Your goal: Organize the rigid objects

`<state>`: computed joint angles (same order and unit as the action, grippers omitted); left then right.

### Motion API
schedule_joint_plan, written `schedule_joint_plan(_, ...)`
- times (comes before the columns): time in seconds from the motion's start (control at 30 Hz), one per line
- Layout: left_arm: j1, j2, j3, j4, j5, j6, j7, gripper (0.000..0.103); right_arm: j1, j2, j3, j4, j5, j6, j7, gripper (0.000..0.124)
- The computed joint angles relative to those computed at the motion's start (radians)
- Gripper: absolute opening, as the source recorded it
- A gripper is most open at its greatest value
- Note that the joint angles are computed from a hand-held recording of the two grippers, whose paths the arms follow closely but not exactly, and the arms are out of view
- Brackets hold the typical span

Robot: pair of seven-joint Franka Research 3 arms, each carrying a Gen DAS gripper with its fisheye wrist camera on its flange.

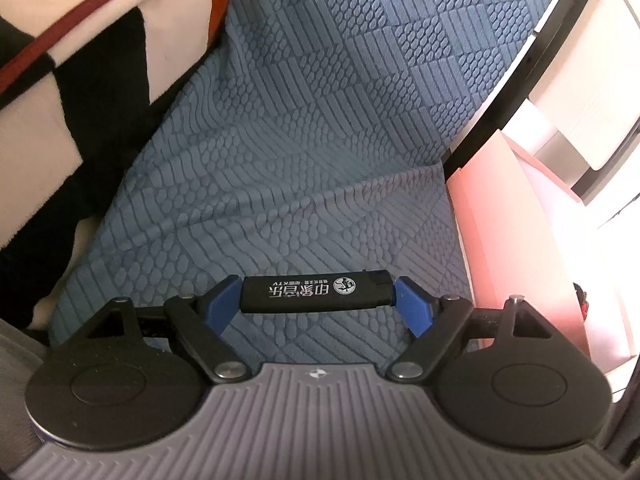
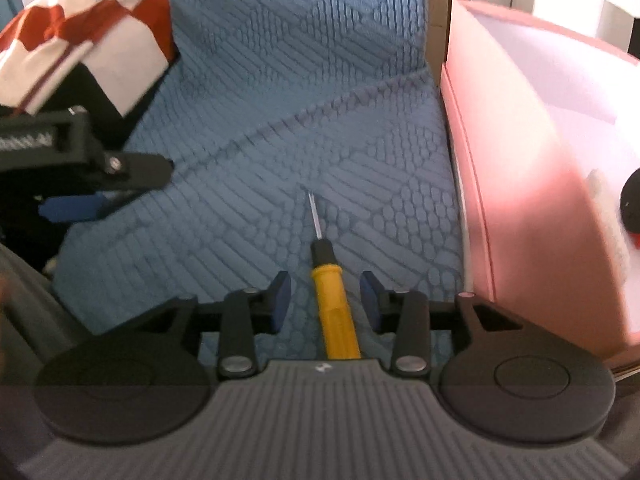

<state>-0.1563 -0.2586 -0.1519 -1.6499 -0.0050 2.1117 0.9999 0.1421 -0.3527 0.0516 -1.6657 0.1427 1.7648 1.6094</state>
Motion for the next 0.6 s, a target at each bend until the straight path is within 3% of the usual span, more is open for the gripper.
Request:
schedule_joint_plan(0.2, -0.002, 0.009, -0.002, -0.001, -0.005, 0.002, 0.007, 0.086, 0.007, -0.020, 0.008, -0.049, -0.025, 0.024, -0.058, 0.037)
schedule_joint_plan(0.27, -0.002, 0.011, -0.004, 0.001, -0.001, -0.001, 0.009, 0.086, 0.006, -0.017, 0.010, -0.044, -0.028, 0.024, -0.059, 0.021)
schedule_joint_plan(0.6, -0.008, 0.010, -0.008, 0.024, -0.001, 0.015, 0.008, 0.086, 0.000, 0.018, -0.002, 0.050, -0.006, 0.024, -0.020, 0.021)
